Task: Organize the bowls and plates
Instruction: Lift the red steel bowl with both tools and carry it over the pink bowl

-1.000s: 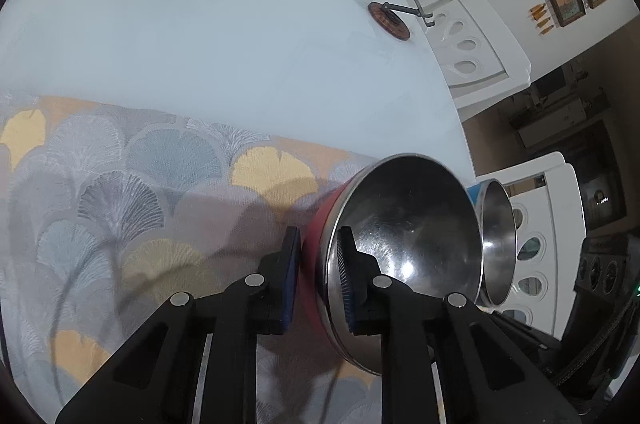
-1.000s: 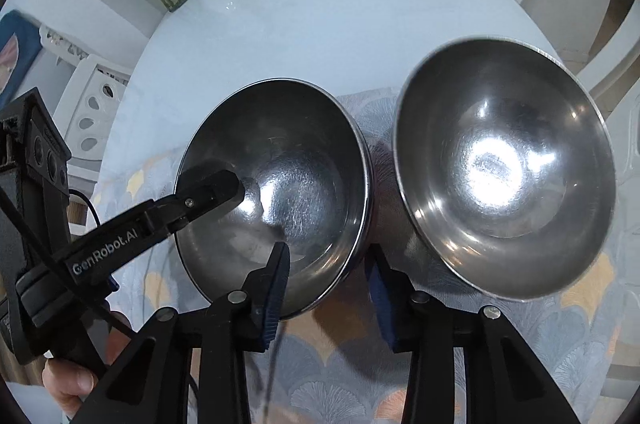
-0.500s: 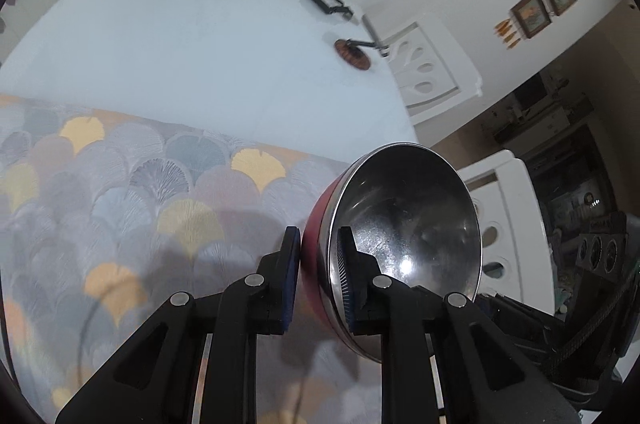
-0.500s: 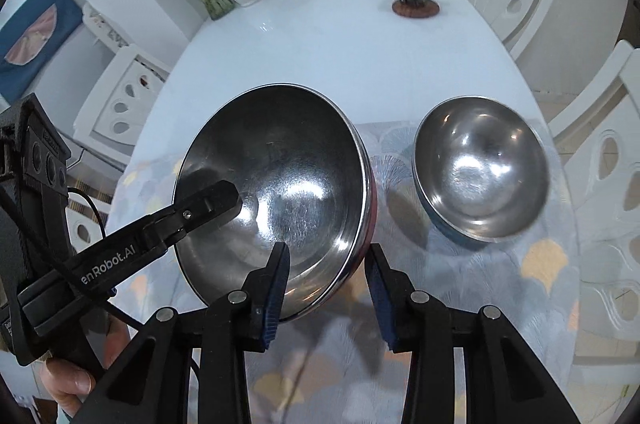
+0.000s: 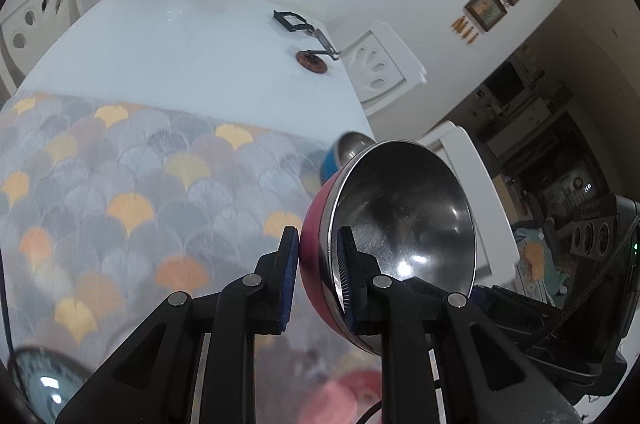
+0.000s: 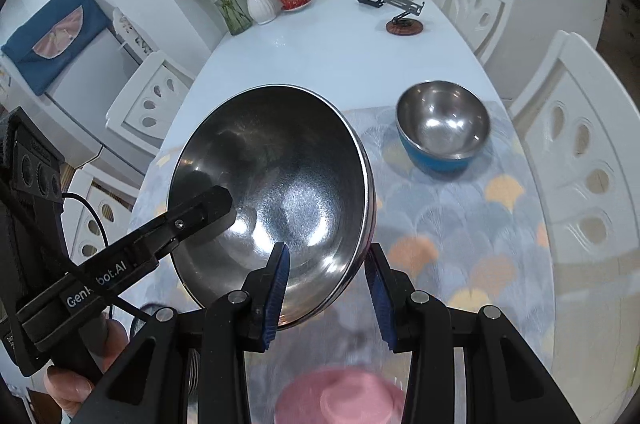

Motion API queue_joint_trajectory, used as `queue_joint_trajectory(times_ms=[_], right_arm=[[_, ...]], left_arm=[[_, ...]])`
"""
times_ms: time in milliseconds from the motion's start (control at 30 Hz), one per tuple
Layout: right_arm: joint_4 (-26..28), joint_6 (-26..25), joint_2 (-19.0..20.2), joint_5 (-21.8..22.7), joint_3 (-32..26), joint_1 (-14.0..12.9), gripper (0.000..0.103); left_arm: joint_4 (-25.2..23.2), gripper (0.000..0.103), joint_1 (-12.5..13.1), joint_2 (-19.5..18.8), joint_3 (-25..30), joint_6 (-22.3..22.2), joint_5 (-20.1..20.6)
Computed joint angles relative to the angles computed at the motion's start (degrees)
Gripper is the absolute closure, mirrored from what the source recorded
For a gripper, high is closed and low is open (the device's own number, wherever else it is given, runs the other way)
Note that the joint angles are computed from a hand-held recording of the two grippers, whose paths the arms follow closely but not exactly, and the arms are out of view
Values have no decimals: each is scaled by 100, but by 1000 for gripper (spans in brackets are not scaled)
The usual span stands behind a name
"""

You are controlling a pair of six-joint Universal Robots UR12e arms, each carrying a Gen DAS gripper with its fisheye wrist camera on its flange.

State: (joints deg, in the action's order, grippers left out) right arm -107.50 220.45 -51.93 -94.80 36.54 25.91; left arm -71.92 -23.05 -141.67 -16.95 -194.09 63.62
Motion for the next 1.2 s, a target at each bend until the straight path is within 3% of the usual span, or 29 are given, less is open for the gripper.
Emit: queue_joint_trajectory(times_ms=[100, 400, 800, 1200], right_arm=[[-124, 126, -255, -123, 362, 114, 64], [-279, 499, -806, -315, 1215, 353, 64], [-223, 889, -1165, -244, 1949, 506, 64], [-225, 1119, -1339, -71, 2420, 512, 64]], left_arm=[[483, 88, -20, 592, -1076, 38, -65], [990, 88, -80, 1498, -2679, 191, -200], [936, 88, -157, 1923, -3579, 320, -238], [617, 88, -284, 1968, -3737, 741, 38]])
